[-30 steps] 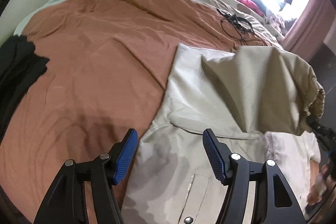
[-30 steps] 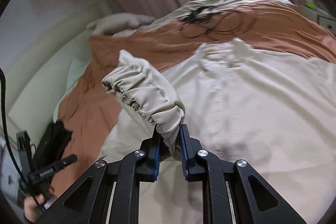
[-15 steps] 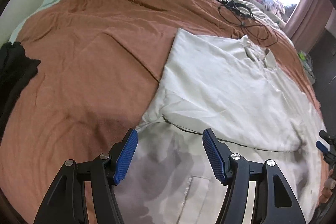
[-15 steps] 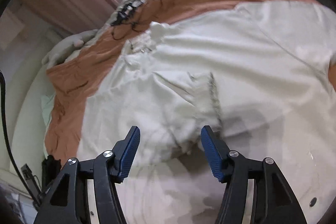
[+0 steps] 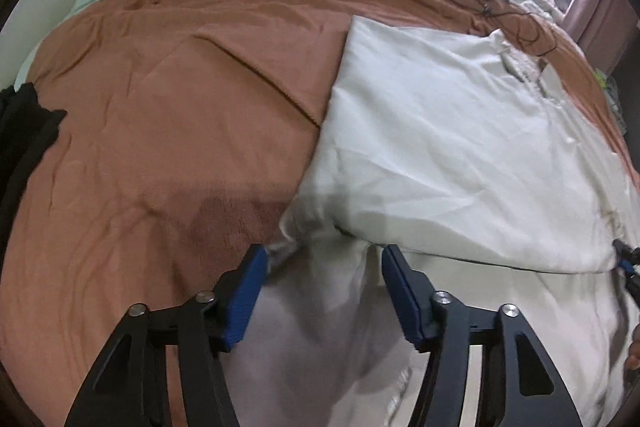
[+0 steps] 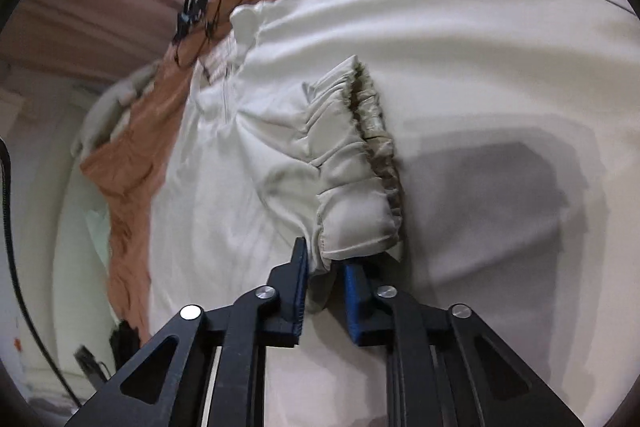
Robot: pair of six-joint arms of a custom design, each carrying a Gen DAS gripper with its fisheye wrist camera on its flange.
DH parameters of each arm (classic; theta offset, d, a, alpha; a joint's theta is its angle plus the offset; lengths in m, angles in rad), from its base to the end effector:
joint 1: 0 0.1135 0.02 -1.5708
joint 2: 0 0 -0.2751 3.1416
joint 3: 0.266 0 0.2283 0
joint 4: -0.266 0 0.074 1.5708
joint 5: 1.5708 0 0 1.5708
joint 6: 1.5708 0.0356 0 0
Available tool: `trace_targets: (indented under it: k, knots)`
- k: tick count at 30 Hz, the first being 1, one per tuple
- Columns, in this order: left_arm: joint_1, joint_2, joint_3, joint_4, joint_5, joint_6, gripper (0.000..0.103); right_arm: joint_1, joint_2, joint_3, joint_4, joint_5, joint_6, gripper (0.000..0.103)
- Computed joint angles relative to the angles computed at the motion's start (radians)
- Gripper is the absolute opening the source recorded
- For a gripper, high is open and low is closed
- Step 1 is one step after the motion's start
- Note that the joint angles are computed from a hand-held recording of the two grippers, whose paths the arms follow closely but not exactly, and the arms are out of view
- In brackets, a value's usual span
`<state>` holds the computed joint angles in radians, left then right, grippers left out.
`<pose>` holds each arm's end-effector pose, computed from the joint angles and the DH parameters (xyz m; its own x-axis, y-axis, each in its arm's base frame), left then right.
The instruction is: Fold large clothes
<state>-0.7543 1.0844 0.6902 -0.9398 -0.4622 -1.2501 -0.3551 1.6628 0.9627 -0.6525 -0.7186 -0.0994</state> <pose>0.1148 -0.0861 0.2246 -0.7327 -0.4772 -0.4853 -0.5031 0.8599 -0.0860 0.2653 -0.0734 0.1930 -0.9236 0.2628 -0.2792 0.0366 0.7853 0.6181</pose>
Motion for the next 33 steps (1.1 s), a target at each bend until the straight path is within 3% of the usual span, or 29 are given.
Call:
trace_targets:
  k: [5,10,13,17,22,27,33]
  knots:
    - [0.056,0.052,-0.013,0.038,0.013,0.056,0.059,0.055,0.007,0.015,0.08,0.04,0.041,0.016]
    - [0.063,0.062,-0.005,0.015,0.007,0.045,0.059,0.028,0.038,0.046,0.029,0.014,0.012,0.016]
    - [0.062,0.047,-0.003,0.003,0.017,0.021,0.059,-0.014,0.044,0.089,-0.054,0.0,-0.01,0.032]
    - [0.017,0.016,0.029,-0.039,0.011,-0.03,0.06,-0.103,0.025,0.149,-0.137,-0.031,-0.064,0.042]
    - [-0.106,0.015,0.083,-0.112,-0.051,-0.142,0.078,-0.26,0.046,0.256,-0.223,-0.047,-0.167,0.047]
    - [-0.203,0.02,0.133,-0.166,-0.107,-0.243,0.086,-0.417,0.162,0.426,-0.3,-0.068,-0.251,0.047]
    - [-0.296,0.056,0.204,-0.209,-0.192,-0.312,0.093,-0.565,0.329,0.655,-0.352,-0.083,-0.267,0.047]
